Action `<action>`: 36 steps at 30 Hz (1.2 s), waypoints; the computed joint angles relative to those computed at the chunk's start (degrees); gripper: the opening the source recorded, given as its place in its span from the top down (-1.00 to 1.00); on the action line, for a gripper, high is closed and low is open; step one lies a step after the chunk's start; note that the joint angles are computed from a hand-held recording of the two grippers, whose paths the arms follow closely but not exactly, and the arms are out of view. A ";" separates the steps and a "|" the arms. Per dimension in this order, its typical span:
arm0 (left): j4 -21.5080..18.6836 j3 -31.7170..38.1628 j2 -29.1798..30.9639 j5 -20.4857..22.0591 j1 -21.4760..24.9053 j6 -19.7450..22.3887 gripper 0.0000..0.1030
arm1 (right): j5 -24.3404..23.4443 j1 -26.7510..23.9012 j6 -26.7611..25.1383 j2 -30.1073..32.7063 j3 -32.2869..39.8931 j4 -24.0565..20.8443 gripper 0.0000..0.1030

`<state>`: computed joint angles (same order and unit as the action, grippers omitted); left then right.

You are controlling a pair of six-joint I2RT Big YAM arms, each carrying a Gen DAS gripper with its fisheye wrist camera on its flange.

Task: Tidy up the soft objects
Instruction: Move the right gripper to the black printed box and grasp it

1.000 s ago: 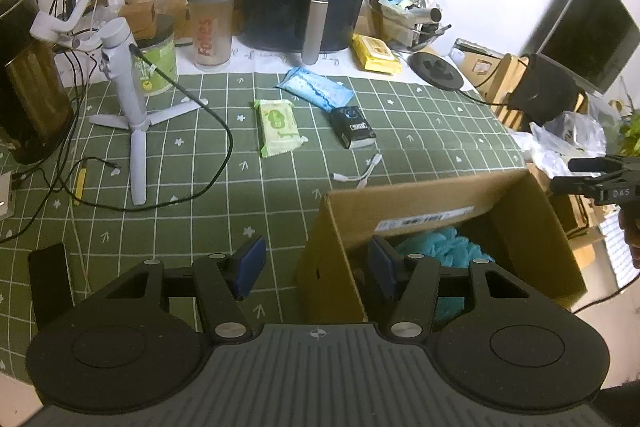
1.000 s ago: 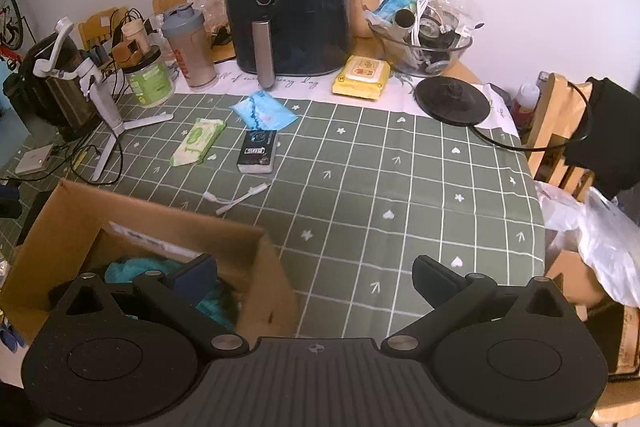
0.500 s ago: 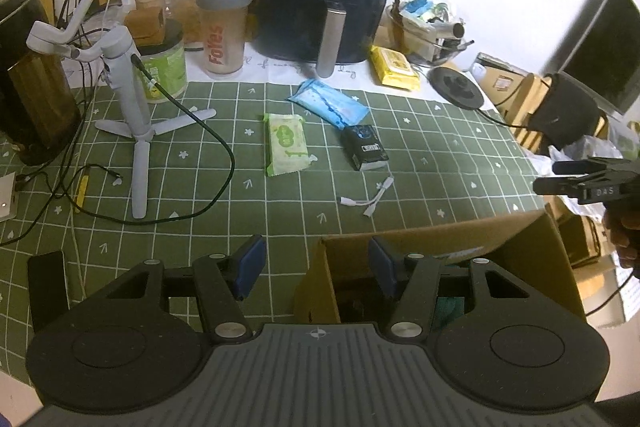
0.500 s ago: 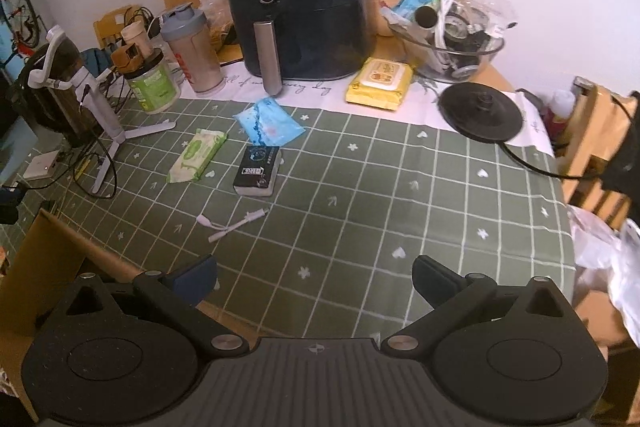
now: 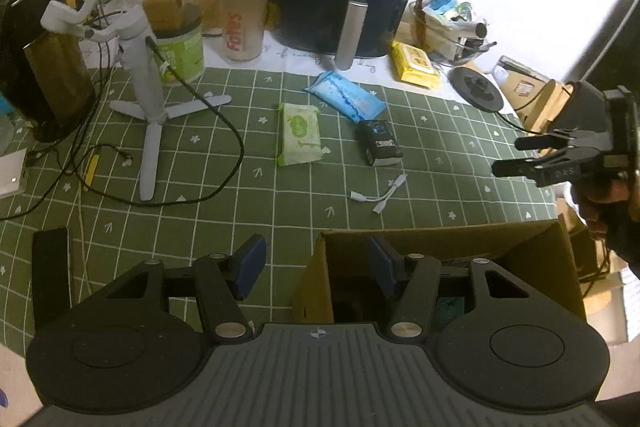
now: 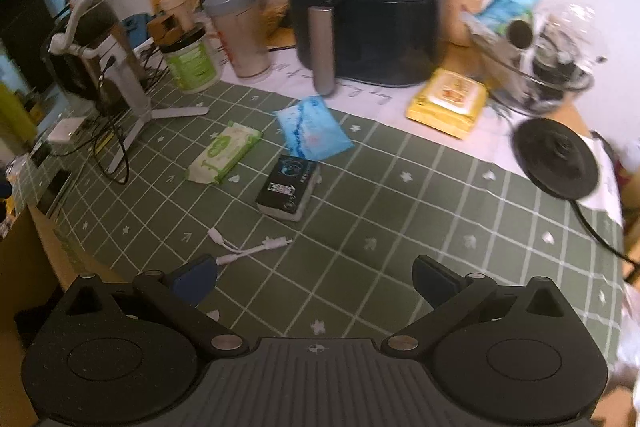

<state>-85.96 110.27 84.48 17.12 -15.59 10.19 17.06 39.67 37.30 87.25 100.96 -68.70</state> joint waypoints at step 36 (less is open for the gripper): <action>-2.26 -4.45 -3.81 -6.67 3.18 -7.78 -0.08 | -12.76 -6.81 -23.34 22.34 14.02 7.67 -0.78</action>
